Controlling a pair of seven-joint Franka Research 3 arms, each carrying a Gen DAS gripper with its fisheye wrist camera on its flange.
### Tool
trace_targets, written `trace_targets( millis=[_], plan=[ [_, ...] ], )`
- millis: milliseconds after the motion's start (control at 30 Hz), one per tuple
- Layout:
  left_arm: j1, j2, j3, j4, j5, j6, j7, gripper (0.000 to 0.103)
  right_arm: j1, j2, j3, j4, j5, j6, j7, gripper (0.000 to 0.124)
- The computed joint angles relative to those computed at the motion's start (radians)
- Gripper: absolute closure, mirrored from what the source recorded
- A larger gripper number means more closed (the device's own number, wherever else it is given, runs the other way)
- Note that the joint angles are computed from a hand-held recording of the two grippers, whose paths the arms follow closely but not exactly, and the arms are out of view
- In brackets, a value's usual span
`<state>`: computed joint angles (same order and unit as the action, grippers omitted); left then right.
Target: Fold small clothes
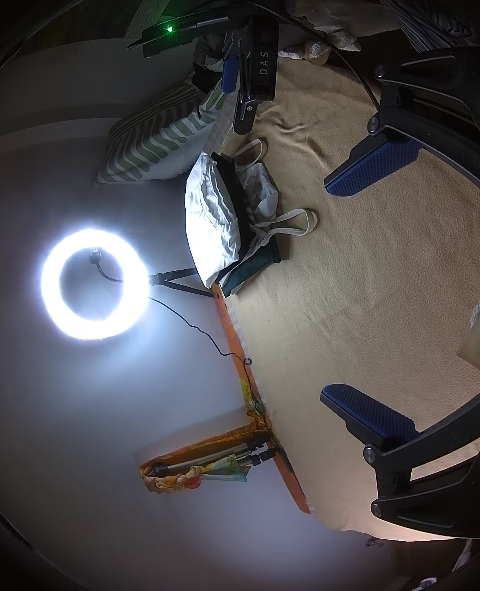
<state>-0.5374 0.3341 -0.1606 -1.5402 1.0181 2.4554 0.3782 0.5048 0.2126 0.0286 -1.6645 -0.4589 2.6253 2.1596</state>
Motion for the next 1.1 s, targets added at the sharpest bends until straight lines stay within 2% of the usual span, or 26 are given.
trace_targets(
  millis=[800, 1100],
  plan=[
    [0.007, -0.006, 0.000, -0.003, 0.001, 0.002, 0.009, 0.000, -0.002, 0.002, 0.004, -0.006, 0.024, 0.008, -0.023, 0.021],
    [-0.004, -0.013, 0.011, -0.018, 0.057, -0.004, -0.041, 0.000, -0.002, 0.007, 0.006, -0.002, 0.044, 0.010, -0.044, 0.021]
  ],
)
